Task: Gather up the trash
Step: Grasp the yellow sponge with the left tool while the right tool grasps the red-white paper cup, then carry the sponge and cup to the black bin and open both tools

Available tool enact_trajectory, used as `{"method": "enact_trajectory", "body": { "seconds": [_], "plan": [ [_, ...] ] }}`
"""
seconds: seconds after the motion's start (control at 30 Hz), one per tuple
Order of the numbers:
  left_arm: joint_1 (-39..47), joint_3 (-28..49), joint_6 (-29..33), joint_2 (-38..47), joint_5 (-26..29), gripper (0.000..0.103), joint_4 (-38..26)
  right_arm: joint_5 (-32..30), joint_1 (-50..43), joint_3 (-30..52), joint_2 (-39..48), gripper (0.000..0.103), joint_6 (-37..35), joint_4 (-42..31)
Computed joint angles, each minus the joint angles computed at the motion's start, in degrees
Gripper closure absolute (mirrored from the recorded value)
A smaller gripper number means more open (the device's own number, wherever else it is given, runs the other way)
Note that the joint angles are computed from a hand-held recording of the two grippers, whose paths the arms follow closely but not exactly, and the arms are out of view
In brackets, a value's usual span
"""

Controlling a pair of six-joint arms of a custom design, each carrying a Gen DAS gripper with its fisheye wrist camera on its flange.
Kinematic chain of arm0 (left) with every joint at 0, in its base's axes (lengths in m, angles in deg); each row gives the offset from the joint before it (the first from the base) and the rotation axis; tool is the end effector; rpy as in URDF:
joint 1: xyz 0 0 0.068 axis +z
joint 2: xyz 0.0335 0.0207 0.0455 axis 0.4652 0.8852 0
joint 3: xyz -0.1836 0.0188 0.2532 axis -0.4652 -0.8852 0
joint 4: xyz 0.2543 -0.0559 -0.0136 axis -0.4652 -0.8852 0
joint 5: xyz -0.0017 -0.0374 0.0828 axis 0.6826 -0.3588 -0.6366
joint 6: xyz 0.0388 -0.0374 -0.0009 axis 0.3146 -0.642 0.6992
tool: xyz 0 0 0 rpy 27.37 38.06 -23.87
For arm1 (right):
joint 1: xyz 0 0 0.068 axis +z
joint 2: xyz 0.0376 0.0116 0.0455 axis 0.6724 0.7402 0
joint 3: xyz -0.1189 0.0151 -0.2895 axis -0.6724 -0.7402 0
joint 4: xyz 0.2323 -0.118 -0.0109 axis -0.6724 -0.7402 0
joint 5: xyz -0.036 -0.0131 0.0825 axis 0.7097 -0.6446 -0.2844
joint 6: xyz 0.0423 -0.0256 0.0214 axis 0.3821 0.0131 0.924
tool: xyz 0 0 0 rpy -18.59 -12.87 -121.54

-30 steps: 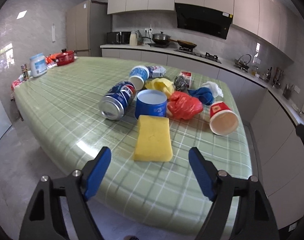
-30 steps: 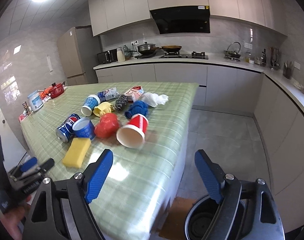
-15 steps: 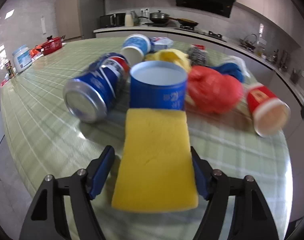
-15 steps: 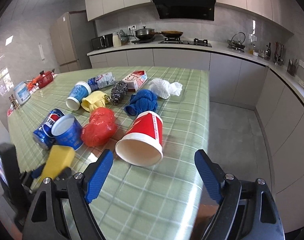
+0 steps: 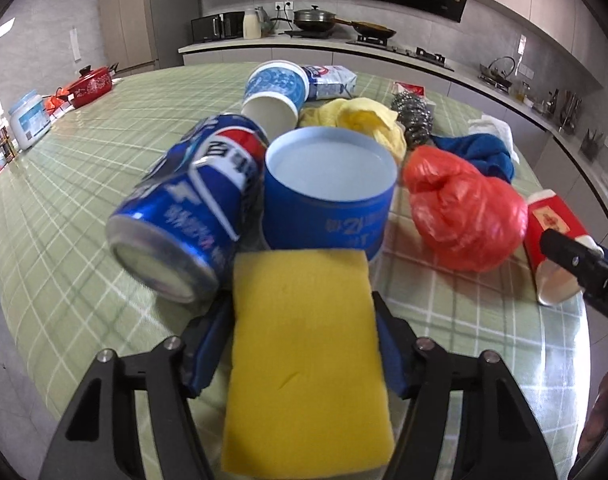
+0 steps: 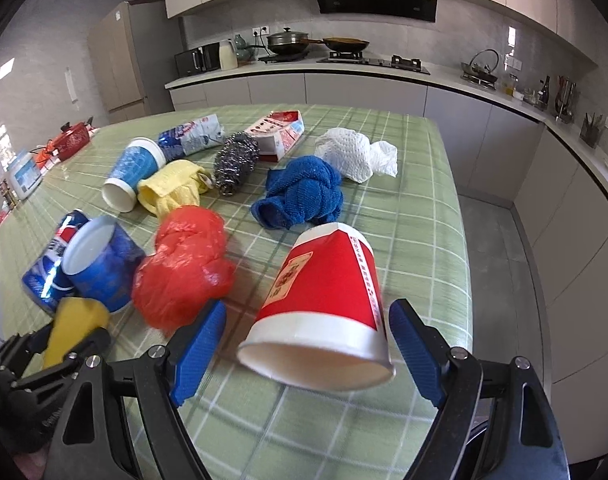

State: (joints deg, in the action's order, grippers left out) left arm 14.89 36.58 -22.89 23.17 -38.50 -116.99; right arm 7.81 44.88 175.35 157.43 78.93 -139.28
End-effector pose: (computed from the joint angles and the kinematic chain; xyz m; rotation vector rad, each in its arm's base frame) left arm 0.2697 -0.0529 0.3718 -0.2412 2.4506 0.0519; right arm 0.3149 0.0192 0.4045 -0.2158 2.3918 0.1436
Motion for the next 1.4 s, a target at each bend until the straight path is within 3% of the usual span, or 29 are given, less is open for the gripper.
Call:
{"method": "enact_trajectory", "body": {
  "seconds": [0.17, 0.3, 0.43, 0.87, 1.13, 1.4],
  "plan": [
    [1.0, 2.1, 1.3, 2.0, 1.2, 0.036, -0.4, 1.5, 0.5, 0.7, 2.4, 0.019, 0.4, -0.2],
    [0.0, 0.9, 1.8, 0.2, 1.1, 0.037, -1.1, 0.9, 0.1, 0.3, 2.7, 0.027, 0.0, -0.7],
    [0.2, 0.6, 2.5, -0.6, 1.9, 0.049, -0.7, -0.5, -0.6, -0.4, 1.4, 0.041, -0.7, -1.0],
    [-6.3, 2.9, 0.1, -6.0, -1.3, 0.052, -3.7, -6.4, -5.4, -1.8, -7.9, 0.043, -3.9, -5.7],
    [-20.0, 6.9, -5.6, -4.9, -6.8, 0.052, -6.6, -14.6, -20.7, -0.4, -12.9, 0.043, -12.4, -12.6],
    [-35.5, 12.1, -11.0, 1.5, -11.3, 0.052, -7.0, -25.2, -46.2, 2.4, -10.8, 0.043, -28.9, -21.0]
  ]
}}
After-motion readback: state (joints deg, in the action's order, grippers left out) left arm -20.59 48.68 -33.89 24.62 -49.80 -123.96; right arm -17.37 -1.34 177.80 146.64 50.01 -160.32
